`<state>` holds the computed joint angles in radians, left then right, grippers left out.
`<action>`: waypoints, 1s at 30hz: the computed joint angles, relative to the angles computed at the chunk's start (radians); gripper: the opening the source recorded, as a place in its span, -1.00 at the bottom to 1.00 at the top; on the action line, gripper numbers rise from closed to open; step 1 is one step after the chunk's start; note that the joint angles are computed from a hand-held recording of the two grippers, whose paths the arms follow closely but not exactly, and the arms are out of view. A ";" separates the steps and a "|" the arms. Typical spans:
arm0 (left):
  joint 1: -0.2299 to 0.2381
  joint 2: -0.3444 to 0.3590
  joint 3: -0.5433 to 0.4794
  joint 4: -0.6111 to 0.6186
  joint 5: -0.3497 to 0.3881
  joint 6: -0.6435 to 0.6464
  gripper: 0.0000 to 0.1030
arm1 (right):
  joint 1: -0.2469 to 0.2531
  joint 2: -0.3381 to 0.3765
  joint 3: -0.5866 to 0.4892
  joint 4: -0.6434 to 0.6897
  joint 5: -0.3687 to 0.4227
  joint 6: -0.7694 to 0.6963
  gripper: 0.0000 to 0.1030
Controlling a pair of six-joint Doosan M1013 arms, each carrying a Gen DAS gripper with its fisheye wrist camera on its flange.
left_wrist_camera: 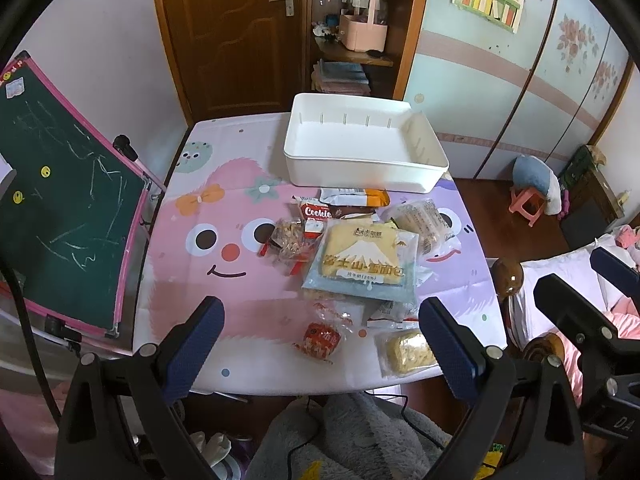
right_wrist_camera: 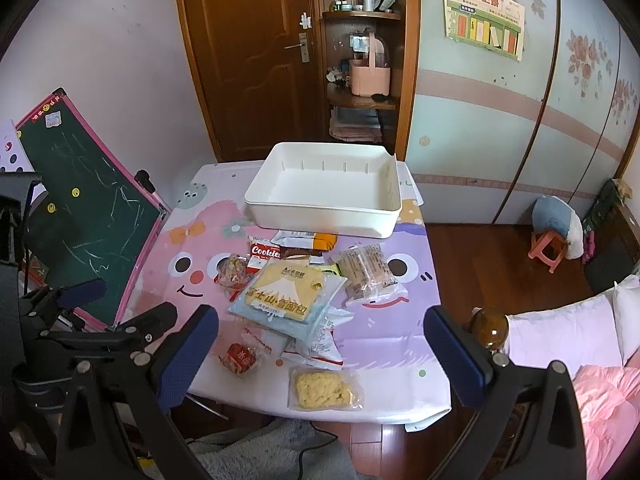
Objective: Organize snacks
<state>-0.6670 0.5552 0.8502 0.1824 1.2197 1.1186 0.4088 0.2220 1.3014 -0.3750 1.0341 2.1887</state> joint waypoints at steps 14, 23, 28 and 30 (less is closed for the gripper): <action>0.003 0.030 -0.026 0.025 0.022 0.013 0.89 | -0.019 0.030 -0.016 0.068 0.045 -0.020 0.99; 0.007 0.050 -0.021 0.066 -0.006 0.034 0.89 | -0.036 0.057 -0.024 0.119 0.070 -0.063 0.99; 0.019 0.069 -0.015 0.046 -0.001 0.054 0.89 | -0.051 0.078 -0.016 0.154 0.087 -0.080 0.99; 0.024 0.075 -0.008 0.032 0.004 0.062 0.89 | -0.057 0.087 -0.010 0.170 0.096 -0.091 0.99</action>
<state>-0.6430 0.6304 0.8420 0.2149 1.2235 1.1805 0.3515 0.3091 1.2912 -0.2045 1.1301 2.0979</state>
